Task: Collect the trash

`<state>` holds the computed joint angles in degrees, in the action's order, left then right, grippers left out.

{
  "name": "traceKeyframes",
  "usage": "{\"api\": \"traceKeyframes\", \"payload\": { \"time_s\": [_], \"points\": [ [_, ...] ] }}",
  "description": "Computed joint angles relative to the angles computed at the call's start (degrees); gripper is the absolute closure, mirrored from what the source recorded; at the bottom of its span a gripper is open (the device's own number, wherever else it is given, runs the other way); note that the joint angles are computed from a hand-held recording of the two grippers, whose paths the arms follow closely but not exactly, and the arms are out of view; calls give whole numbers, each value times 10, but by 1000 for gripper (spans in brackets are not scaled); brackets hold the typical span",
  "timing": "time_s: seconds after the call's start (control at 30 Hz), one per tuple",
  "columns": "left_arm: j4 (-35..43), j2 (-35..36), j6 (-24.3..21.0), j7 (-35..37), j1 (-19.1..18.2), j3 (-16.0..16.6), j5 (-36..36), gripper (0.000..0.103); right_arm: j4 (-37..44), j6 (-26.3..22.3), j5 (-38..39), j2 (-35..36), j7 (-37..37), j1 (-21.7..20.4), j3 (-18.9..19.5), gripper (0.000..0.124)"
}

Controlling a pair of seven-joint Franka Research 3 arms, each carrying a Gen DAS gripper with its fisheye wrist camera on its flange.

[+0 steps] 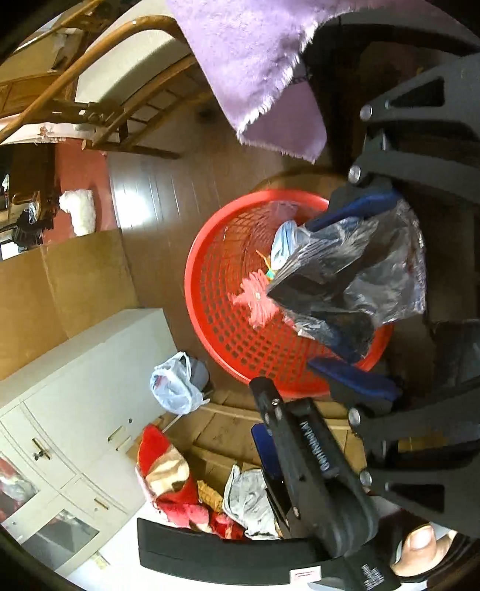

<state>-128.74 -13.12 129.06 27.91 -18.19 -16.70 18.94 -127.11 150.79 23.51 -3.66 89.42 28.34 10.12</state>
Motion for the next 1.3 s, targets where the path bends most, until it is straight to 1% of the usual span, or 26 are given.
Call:
{"api": "traceKeyframes", "payload": {
  "time_s": [0.1,0.2,0.27,0.33,0.43,0.5,0.6,0.73,0.83,0.87,1.03,1.1,1.2,1.3],
  "points": [
    [8,3,-5,8,-2,-3,10,41,-6,3,-16,-6,12,0,2,50],
    [9,5,-6,8,-3,-4,14,40,-13,12,-24,-10,9,1,4,47],
    [8,4,-9,4,-2,-3,14,40,-6,25,-59,-2,29,0,8,46],
    [4,-1,-8,-4,0,-1,12,40,14,18,-95,10,49,0,11,46],
    [2,-6,-11,-3,2,1,13,39,21,13,-122,8,55,3,11,40],
    [1,-7,-10,-5,3,0,15,37,16,5,-170,0,92,-1,12,39],
    [-2,-10,-11,-4,3,2,10,34,15,-22,-213,-8,132,-6,13,39],
    [0,-13,-23,-2,2,0,4,30,-5,-40,-227,-35,155,-11,14,39],
    [4,-13,-29,9,-2,-1,1,29,-26,-32,-218,-60,162,-13,14,38],
    [4,-16,-32,11,-2,-2,3,28,-31,-37,-216,-68,161,-14,15,37],
    [3,-27,-44,8,-8,-7,3,23,-43,-89,-218,-92,163,-18,22,37],
    [3,-30,-48,8,-12,-10,-1,21,-50,-99,-216,-98,162,-18,24,37],
    [6,-30,-54,8,-15,-13,1,16,-59,-102,-219,-106,165,-18,29,37],
    [12,-28,-63,5,-19,-19,13,15,-69,-104,-211,-115,165,-18,28,37]
  ]
}}
